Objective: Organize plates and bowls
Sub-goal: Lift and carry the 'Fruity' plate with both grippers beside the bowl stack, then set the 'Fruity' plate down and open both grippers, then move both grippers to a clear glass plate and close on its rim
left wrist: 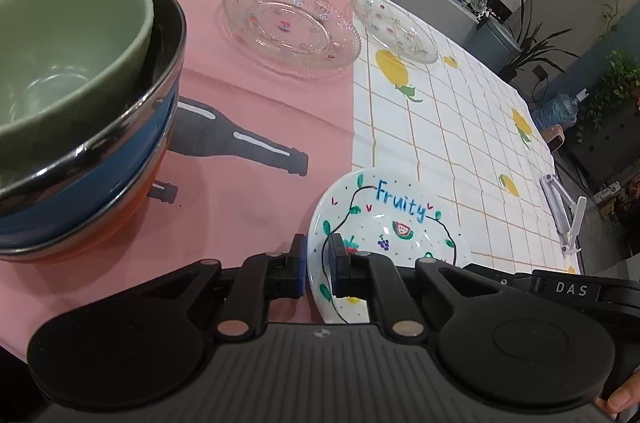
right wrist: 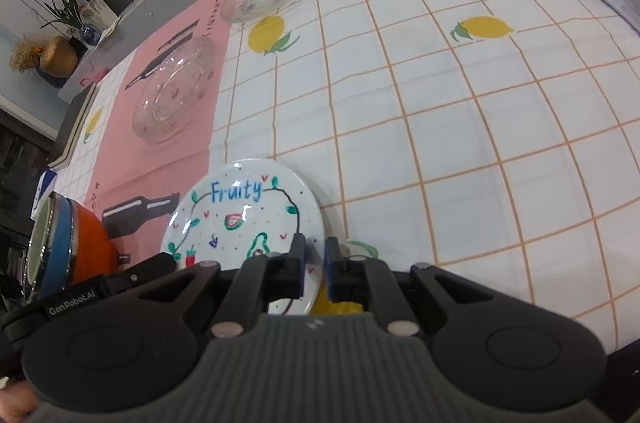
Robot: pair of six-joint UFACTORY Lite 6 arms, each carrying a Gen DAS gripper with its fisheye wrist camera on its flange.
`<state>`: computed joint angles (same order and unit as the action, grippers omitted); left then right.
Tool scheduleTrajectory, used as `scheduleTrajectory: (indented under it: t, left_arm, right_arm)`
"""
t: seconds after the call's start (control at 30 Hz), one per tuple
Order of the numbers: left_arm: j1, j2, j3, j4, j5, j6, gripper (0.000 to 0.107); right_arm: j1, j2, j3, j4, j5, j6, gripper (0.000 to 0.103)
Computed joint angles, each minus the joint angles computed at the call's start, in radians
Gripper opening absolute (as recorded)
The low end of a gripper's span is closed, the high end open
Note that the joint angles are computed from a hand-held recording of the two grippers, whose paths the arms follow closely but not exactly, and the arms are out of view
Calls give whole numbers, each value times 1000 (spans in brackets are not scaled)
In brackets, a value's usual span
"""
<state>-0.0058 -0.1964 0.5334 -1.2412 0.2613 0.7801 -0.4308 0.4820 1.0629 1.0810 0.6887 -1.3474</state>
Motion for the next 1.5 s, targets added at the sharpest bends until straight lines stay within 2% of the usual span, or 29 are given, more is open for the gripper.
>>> scheduleTrajectory:
  t: [0.27,0.33,0.47,0.6,0.7,0.87,1.03,1.17,1.3,1.5]
  left_arm:
    - [17,8,0,-19,18,25,12]
    - [25,12,6,-4,28,10,12]
    - [28,6,13,55,38,-45,27]
    - [22,-44,1,182,34,-159,31]
    - [46,-83,12,257,93,-218,31]
    - [103,-142,97,342,226,-259,31]
    - [215,-53,323,414,412,-265,31]
    - [273,76,549,509,508,-275,31]
    - [312,251,823,578,644,-247,31]
    - [316,531,1225,706,771,-223,31]
  right_arm:
    - [3,4,-9,16,-9,-38,9]
    - [9,-9,-23,24,-22,-56,12]
    - [18,-32,-44,25,-45,-63,18]
    - [-1,-58,-61,45,-36,-100,22]
    - [-11,-95,-75,56,-26,-119,27]
    - [-4,-159,-64,57,18,-93,27]
    - [47,-179,21,19,74,16,29]
    - [105,-174,93,6,84,92,29]
    - [176,-148,168,-27,76,182,29]
    - [292,-58,300,-96,22,321,29]
